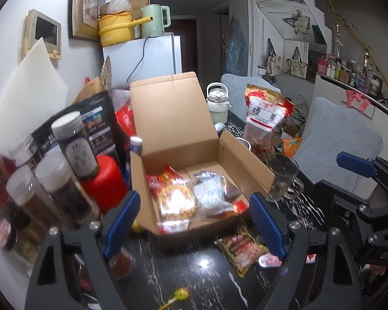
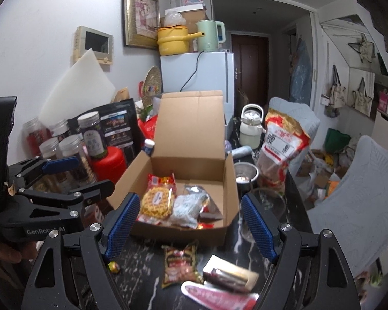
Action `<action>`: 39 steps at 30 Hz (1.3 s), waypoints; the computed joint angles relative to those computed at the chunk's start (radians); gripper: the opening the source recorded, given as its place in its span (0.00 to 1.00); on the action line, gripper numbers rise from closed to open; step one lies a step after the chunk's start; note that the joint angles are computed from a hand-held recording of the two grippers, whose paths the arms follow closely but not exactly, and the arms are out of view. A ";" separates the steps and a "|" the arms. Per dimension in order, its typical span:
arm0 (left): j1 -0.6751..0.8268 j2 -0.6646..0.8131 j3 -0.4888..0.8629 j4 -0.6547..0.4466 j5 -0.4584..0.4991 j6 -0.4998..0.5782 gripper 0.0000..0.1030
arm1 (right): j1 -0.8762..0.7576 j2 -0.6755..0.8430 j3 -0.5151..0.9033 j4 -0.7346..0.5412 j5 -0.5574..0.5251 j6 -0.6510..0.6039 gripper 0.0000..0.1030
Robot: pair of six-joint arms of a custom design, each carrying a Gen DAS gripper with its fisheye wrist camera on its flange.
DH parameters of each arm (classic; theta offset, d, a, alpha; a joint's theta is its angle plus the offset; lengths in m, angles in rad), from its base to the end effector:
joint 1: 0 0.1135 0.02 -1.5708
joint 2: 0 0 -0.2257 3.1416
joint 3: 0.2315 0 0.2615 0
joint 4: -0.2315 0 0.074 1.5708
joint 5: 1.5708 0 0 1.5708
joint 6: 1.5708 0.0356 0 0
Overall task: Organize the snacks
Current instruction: 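Withdraw both grippers from the box toward the remaining snacks on the table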
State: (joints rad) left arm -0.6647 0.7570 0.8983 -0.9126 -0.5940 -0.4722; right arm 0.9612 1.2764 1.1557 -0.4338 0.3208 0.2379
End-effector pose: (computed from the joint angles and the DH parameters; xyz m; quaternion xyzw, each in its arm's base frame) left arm 0.1490 -0.0915 0.2916 -0.0287 0.8877 0.0268 0.4587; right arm 0.1844 0.2445 0.3017 -0.2325 0.8341 0.1558 0.4753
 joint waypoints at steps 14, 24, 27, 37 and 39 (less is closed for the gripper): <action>-0.103 -0.142 -0.175 -0.085 0.054 -0.165 0.84 | 0.112 -0.141 -0.235 0.048 0.070 0.090 0.79; -0.155 -0.207 -0.311 -0.092 0.104 -0.246 0.84 | 0.158 -0.163 -0.386 0.108 0.092 0.147 0.79; -0.167 -0.219 -0.344 -0.075 0.108 -0.261 0.84 | 0.162 -0.163 -0.419 0.113 0.091 0.168 0.79; -0.214 -0.198 -0.442 0.008 0.098 -0.348 0.84 | 0.109 -0.127 -0.517 0.146 0.042 0.189 0.79; -0.212 -0.172 -0.451 0.021 0.092 -0.369 0.84 | 0.084 -0.095 -0.519 0.147 0.043 0.176 0.79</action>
State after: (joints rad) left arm -0.8768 0.5851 0.4474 -0.8920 -0.5018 -0.8407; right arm 1.0448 1.1810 0.6368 -0.2869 0.3639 0.4136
